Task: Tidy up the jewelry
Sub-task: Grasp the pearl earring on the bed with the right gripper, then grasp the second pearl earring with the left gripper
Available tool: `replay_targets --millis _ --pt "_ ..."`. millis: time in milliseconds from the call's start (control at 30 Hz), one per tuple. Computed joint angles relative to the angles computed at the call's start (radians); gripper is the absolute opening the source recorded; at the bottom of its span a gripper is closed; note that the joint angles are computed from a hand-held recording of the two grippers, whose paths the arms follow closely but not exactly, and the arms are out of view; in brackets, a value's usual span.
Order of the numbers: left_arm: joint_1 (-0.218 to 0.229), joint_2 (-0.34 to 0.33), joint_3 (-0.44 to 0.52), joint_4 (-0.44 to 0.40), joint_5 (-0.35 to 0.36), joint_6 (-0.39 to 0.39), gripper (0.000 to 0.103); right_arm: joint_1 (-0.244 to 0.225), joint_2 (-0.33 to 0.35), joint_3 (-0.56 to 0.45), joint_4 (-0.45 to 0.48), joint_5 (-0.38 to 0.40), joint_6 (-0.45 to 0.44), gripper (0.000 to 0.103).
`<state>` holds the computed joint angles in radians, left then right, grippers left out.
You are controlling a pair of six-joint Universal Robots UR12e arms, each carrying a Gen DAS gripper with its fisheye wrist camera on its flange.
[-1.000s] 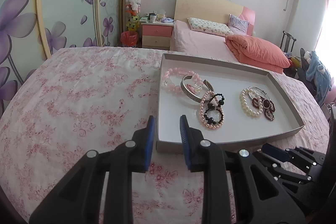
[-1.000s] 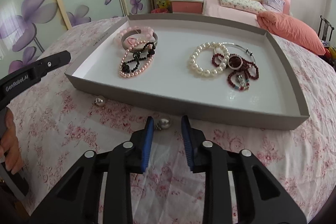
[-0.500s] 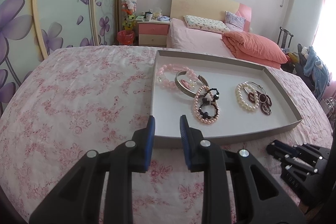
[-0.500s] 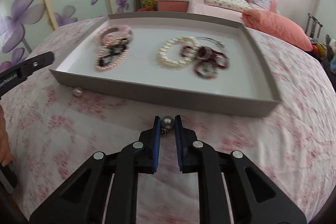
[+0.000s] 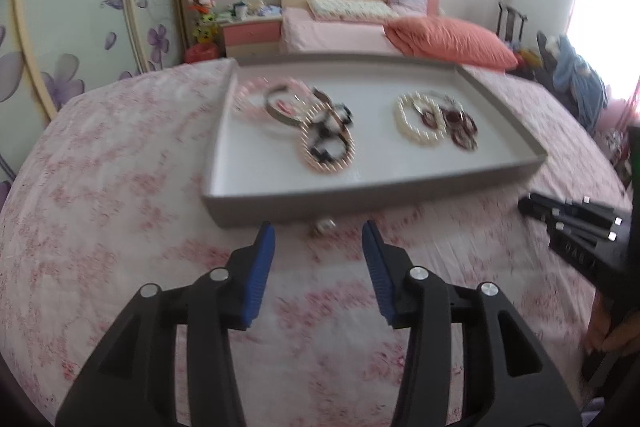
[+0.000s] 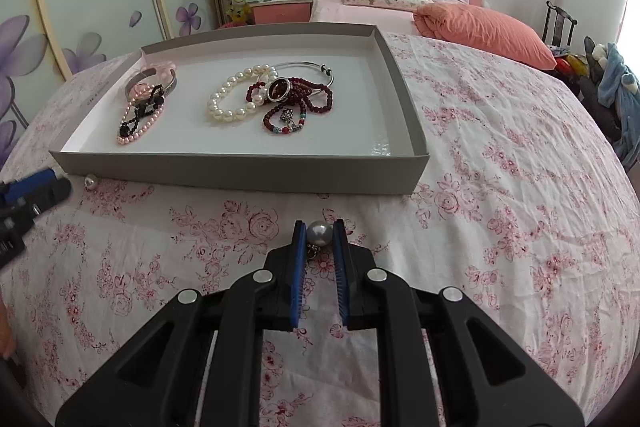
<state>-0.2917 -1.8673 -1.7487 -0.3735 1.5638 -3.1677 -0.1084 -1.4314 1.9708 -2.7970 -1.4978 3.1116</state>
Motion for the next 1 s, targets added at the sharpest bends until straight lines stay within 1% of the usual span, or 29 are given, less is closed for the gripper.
replay_targets --millis 67,167,400,600,700,767,833,900,933,1000 --pt "-0.009 -0.010 0.012 -0.025 0.013 0.009 0.046 -0.004 -0.001 0.002 0.000 0.010 0.003 0.015" --pt "-0.015 -0.021 0.023 -0.046 0.029 0.000 0.046 -0.004 0.000 0.000 0.001 0.011 0.004 0.015" --pt "-0.019 -0.048 0.058 -0.087 0.052 -0.049 0.046 -0.007 -0.001 0.000 0.003 0.023 0.010 0.015" --pt "-0.024 -0.056 0.069 -0.082 0.074 -0.068 0.042 -0.011 -0.005 0.005 0.002 0.030 0.009 0.015" --pt "-0.029 -0.059 0.070 -0.078 0.106 -0.079 0.033 -0.011 -0.005 0.005 0.002 0.030 0.009 0.015" --pt "-0.030 -0.061 0.075 -0.082 0.126 -0.093 0.023 -0.011 -0.005 0.005 0.003 0.029 0.009 0.015" --pt "-0.031 -0.061 0.077 -0.087 0.144 -0.106 0.017 -0.011 -0.005 0.005 0.003 0.028 0.008 0.015" --pt "-0.032 -0.060 0.076 -0.086 0.148 -0.114 0.016 -0.011 -0.005 0.005 0.003 0.029 0.009 0.015" --pt "-0.035 -0.061 0.075 -0.083 0.158 -0.110 0.014 -0.011 -0.005 0.005 0.003 0.029 0.009 0.015" --pt "-0.034 -0.058 0.070 -0.078 0.159 -0.102 0.014 -0.011 -0.005 0.004 0.003 0.030 0.009 0.015"
